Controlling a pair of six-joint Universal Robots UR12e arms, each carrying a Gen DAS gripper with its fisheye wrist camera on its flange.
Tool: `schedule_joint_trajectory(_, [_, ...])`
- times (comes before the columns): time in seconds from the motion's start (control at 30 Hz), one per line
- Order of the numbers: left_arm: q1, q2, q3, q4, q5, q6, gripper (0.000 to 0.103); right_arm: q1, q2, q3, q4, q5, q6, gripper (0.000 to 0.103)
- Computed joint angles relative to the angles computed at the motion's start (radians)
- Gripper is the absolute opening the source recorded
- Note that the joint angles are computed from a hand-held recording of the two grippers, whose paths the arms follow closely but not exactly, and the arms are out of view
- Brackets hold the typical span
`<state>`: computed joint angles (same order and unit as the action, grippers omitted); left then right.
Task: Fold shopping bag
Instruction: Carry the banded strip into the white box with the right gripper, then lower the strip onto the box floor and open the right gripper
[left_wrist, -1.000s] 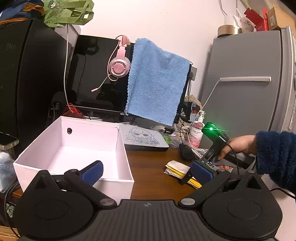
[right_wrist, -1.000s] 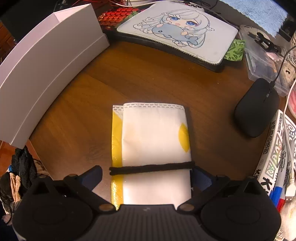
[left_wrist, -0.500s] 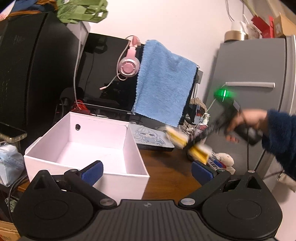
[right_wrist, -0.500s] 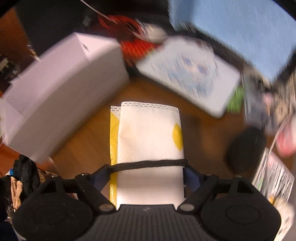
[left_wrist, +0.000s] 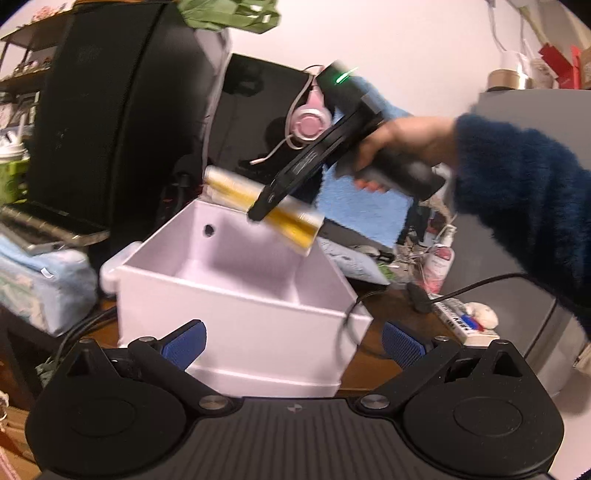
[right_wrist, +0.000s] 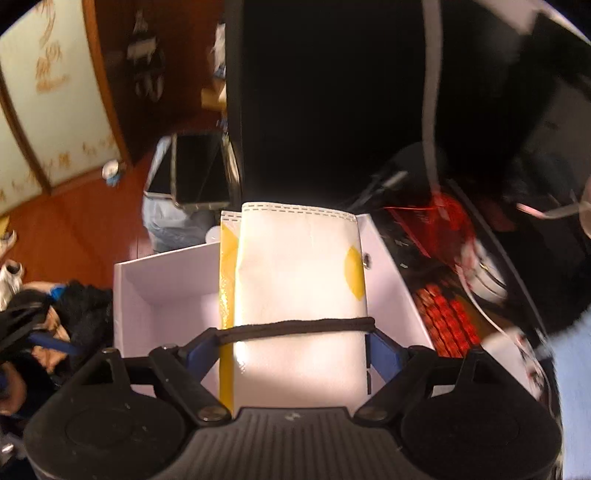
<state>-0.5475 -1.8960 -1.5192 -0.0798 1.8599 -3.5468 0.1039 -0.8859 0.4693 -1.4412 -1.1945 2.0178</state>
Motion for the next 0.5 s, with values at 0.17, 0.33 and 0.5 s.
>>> schedule_joint_trajectory(0.17, [0.013,0.016,-0.035,0.006,0.005,-0.037,0.103,0.051,0.116,-0.111,0.011,-0.15,0.027,0.085])
schedule_joint_trajectory(0.33, [0.018,0.009,-0.029,-0.011,0.014,-0.047,0.102,0.066,0.143,-0.094,-0.052,-0.231,-0.092,0.085])
schedule_joint_trajectory(0.5, [0.015,0.005,-0.021,-0.036,0.032,-0.056,0.103,0.073,0.156,-0.101,-0.056,-0.225,-0.174,0.087])
